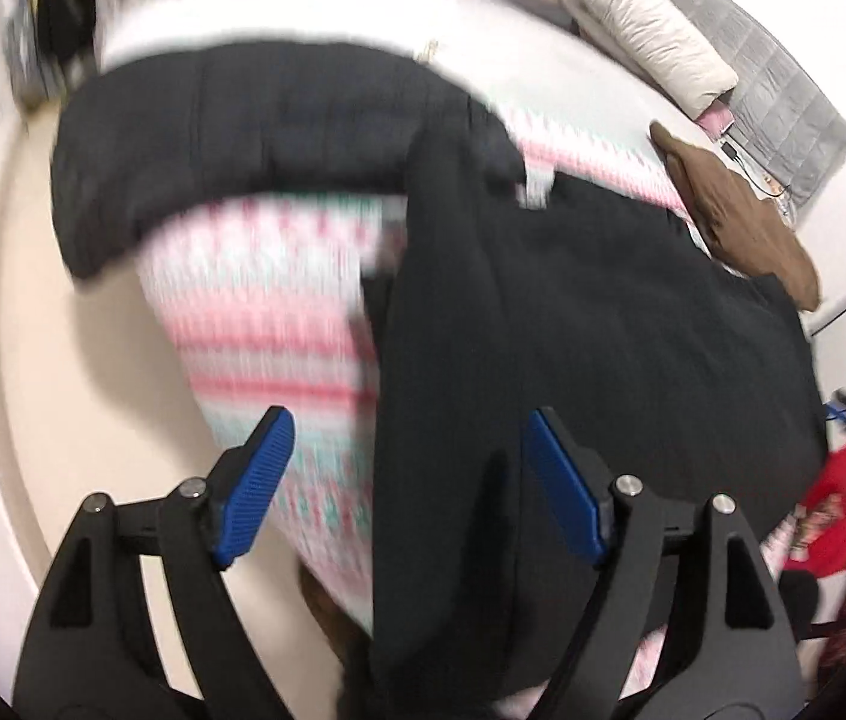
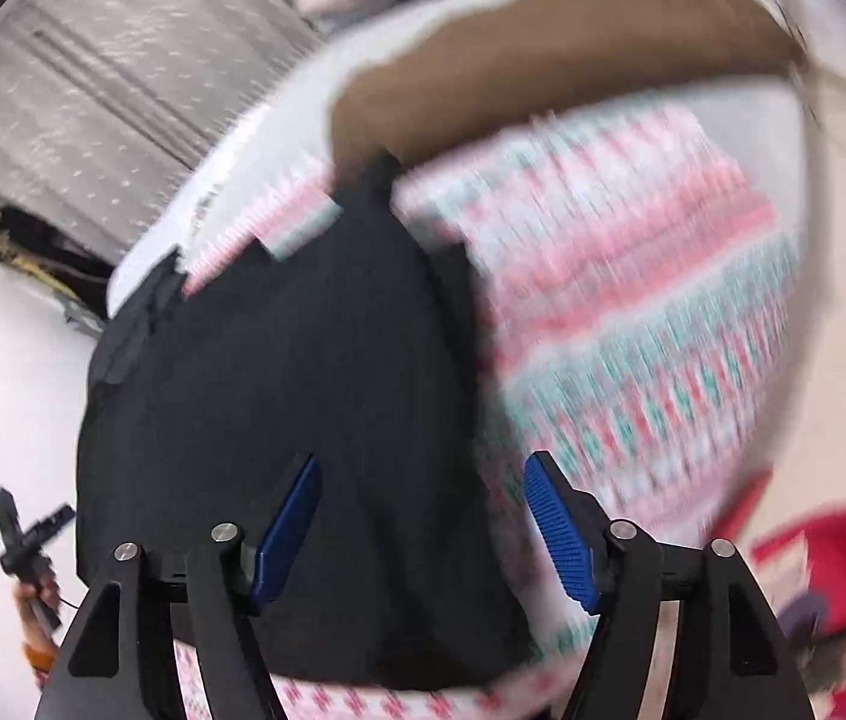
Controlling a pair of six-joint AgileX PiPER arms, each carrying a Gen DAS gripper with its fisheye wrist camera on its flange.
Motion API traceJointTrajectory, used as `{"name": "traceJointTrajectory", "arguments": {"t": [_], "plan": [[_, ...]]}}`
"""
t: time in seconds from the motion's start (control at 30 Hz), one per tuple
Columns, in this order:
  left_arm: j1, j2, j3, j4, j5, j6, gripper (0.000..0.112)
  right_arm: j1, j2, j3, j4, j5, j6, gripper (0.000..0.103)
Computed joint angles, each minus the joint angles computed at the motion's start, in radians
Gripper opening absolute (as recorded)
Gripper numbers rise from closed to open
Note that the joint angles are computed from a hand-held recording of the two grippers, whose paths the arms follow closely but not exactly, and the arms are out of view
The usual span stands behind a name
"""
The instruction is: Fold large clothes
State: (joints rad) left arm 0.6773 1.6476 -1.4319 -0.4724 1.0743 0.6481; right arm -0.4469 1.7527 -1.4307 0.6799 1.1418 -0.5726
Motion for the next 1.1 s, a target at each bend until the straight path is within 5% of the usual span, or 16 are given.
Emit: {"name": "traceJointTrajectory", "arguments": {"t": [0.1, 0.23, 0.3, 0.37, 0.43, 0.57, 0.67, 0.73, 0.87, 0.93, 1.0, 1.07, 1.1], "plan": [[-0.111, 0.140, -0.168, 0.083, -0.052, -0.097, 0.080, 0.103, 0.014, -0.044, -0.028, -0.095, 0.032, 0.072], [-0.153, 0.305, -0.345, 0.122, -0.009, -0.158, 0.080, 0.254, 0.117, -0.143, -0.181, -0.240, 0.180, 0.072], [-0.164, 0.353, -0.371, 0.129, -0.045, -0.187, 0.066, 0.293, 0.192, -0.197, -0.255, -0.302, 0.234, 0.071], [-0.160, 0.384, -0.394, 0.098, -0.047, -0.226, 0.009, 0.316, 0.256, -0.253, -0.307, -0.313, 0.291, 0.051], [-0.116, 0.367, -0.383, -0.043, -0.039, -0.185, 0.007, 0.313, 0.307, -0.324, -0.249, -0.267, 0.279, 0.006], [-0.057, 0.245, -0.250, -0.304, -0.151, -0.001, 0.007, 0.285, 0.205, -0.221, -0.072, -0.403, 0.125, 0.006], [-0.068, 0.270, -0.266, -0.319, -0.214, -0.004, 0.007, 0.284, 0.195, -0.233, -0.049, -0.459, 0.102, 0.006], [-0.108, 0.322, -0.300, -0.240, -0.264, -0.061, 0.008, 0.325, 0.232, -0.276, -0.160, -0.497, 0.164, 0.006], [-0.231, 0.437, -0.336, 0.141, -0.386, -0.309, 0.015, 0.420, 0.387, -0.427, -0.512, -0.477, 0.440, 0.009], [-0.251, 0.475, -0.381, 0.262, -0.342, -0.408, 0.022, 0.441, 0.452, -0.480, -0.620, -0.422, 0.540, 0.028], [-0.269, 0.428, -0.341, 0.339, -0.382, -0.456, 0.034, 0.468, 0.447, -0.466, -0.774, -0.420, 0.676, 0.047], [-0.295, 0.357, -0.278, 0.444, -0.436, -0.489, 0.064, 0.503, 0.389, -0.389, -0.938, -0.489, 0.811, 0.053], [-0.311, 0.303, -0.230, 0.439, -0.473, -0.478, 0.068, 0.522, 0.347, -0.343, -0.995, -0.528, 0.847, 0.056]]}}
